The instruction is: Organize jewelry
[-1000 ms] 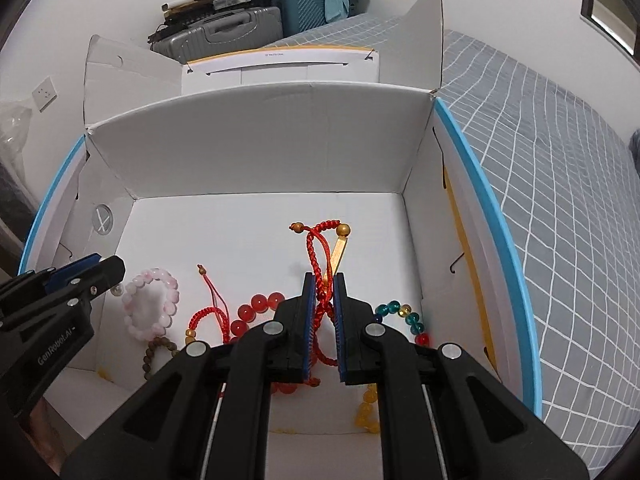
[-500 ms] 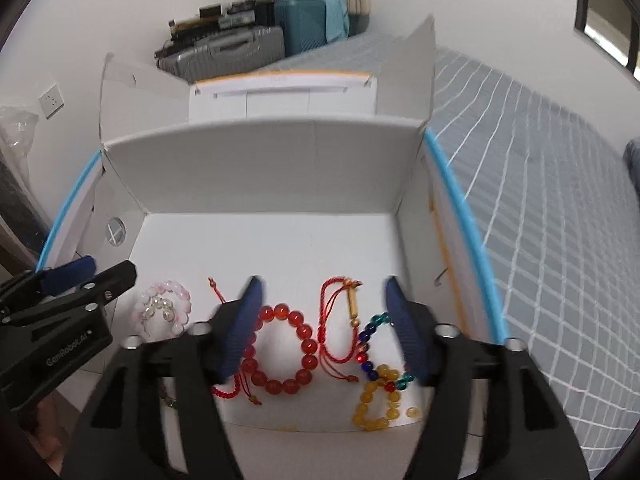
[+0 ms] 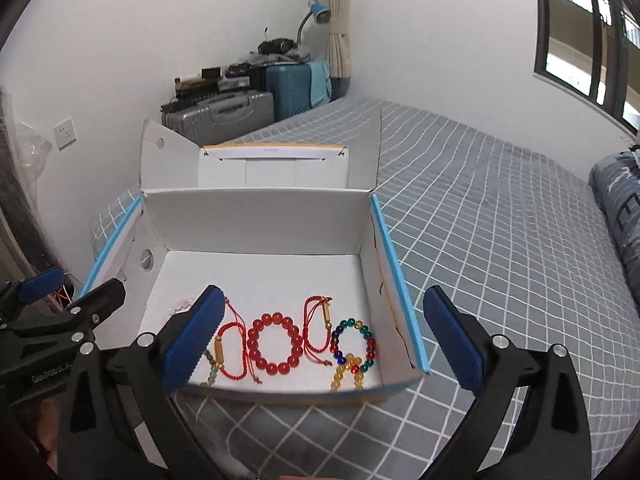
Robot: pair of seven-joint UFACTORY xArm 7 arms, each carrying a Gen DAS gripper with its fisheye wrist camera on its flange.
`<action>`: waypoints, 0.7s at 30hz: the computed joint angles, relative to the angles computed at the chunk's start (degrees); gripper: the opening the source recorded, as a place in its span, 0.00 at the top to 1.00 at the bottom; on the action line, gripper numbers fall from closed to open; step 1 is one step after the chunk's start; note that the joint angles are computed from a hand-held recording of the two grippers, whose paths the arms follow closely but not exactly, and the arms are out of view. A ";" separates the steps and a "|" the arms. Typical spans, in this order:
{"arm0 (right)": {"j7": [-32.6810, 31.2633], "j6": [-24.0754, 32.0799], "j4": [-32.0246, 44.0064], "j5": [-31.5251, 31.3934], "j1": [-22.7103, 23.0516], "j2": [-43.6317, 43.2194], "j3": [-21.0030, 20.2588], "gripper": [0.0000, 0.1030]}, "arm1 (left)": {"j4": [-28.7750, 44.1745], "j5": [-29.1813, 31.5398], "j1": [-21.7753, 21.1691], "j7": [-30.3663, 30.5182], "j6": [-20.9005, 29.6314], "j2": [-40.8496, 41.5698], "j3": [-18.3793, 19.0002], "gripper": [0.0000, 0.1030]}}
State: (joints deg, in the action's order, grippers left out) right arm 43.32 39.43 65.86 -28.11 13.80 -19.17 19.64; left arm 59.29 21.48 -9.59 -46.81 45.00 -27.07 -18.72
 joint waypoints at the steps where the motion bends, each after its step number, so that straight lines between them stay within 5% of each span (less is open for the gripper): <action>1: 0.10 -0.17 -1.07 0.41 0.32 -1.16 -0.13 0.07 | -1.00 -0.11 -0.27 -0.29 -0.24 -1.18 -0.04 0.06; 21: -1.28 -1.14 -10.59 5.63 -0.74 -7.93 1.13 0.07 | -5.75 -1.55 -0.97 -1.15 0.24 -4.53 -2.39 0.06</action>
